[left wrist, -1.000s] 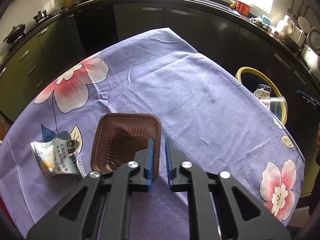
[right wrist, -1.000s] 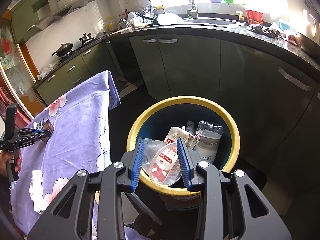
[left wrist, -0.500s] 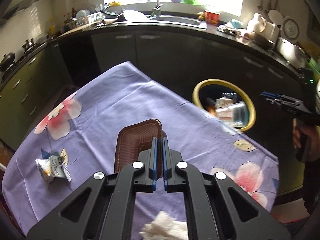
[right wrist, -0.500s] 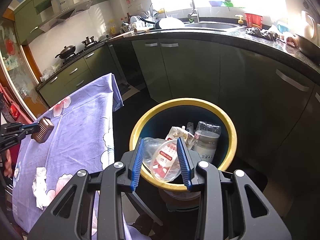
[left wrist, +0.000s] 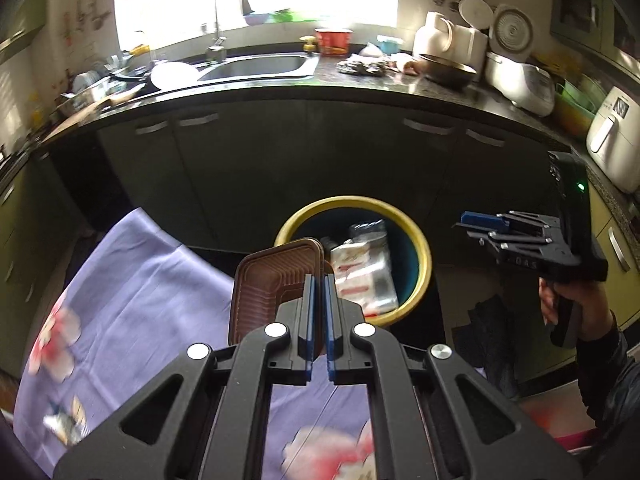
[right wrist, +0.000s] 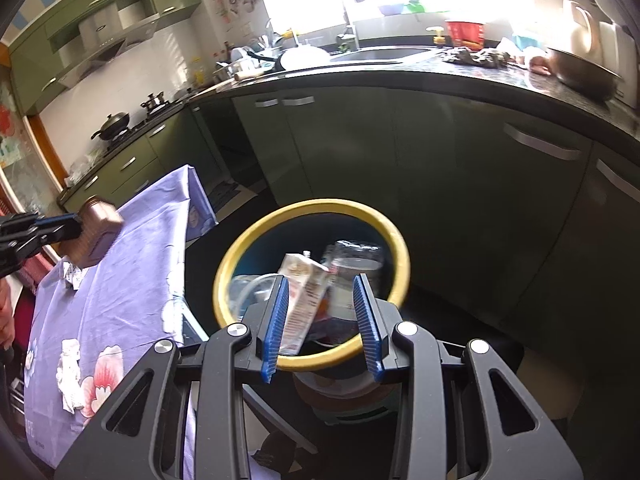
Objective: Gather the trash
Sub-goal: 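Carry the brown tray over the yellow bin and open the left gripper, then grasp the white tissue with the right gripper and lift it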
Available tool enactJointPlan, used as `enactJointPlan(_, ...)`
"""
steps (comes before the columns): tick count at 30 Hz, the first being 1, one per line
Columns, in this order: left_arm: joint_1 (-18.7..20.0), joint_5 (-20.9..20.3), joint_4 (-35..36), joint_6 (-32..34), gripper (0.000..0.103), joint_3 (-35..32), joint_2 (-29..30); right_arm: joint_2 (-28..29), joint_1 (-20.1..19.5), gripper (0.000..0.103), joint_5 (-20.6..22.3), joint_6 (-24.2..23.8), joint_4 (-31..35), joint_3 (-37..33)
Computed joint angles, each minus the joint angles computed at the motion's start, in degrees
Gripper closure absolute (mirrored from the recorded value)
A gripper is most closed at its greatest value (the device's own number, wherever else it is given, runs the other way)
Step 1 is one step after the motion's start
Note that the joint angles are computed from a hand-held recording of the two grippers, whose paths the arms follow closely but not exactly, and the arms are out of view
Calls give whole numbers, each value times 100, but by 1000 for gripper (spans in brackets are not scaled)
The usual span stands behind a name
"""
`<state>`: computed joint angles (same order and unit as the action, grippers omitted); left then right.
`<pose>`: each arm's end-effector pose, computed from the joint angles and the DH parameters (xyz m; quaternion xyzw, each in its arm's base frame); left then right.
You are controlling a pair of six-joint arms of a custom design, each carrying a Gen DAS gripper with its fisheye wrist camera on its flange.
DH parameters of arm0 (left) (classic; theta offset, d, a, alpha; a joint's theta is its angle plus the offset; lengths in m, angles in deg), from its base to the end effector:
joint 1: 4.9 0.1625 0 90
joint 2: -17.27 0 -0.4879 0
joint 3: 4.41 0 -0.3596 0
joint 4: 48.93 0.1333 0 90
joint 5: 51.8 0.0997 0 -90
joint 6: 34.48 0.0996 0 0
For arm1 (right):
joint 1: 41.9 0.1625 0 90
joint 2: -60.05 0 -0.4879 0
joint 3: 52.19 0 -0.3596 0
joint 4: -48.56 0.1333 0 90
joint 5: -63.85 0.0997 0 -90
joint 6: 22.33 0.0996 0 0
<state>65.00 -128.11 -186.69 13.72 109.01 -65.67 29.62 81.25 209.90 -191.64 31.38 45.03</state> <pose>-0.0224 -0.5177 0.4015 0.5362 0.8224 -0.1161 0.1505 0.3282 -0.4098 -0.0279 0.0022 -0.8442 0.4473 0.2953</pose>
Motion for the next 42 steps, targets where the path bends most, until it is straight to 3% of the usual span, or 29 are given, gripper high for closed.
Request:
enactJointPlan(7,-326,239,-431,-69,99,97,784,-183,-82,69,92,189,-207,381)
enactJointPlan(16,-407,589,-1028,-181,98,-3,1757,-256,-151,69,180,456,-195,576)
enactJointPlan(17,-403,626,-990,-246,97,-58,1849,-250,-144,69,187,488,-156,562)
enactJointPlan(19,-390,668,-992,-315,81,-97,1919,-242,-105,69,200,502,-127,543)
enactJointPlan(23,-350,380,-804,-335,76,-68,1554,-211,15,63,253,467,-118,500)
enactJointPlan(26,-320,103,-637,-233,70,60,938,-179,100,60,265,429,-146,470)
enactJointPlan(28,-267,-70,-587,-183,53,136,534,-144,138,60,240,428,-109,421)
enactJointPlan(30,-172,-245,-516,-154,45,175,163,-66,185,60,195,431,28,293)
enactJointPlan(34,205,-557,-256,-91,31,118,-598,161,249,58,76,444,482,-105)
enactJointPlan(38,722,-639,26,-126,29,-101,-1082,524,340,56,-152,407,1118,-701)
enactJointPlan(42,1230,-569,-237,-73,19,-231,-1431,1014,484,52,-437,236,1771,-1483)
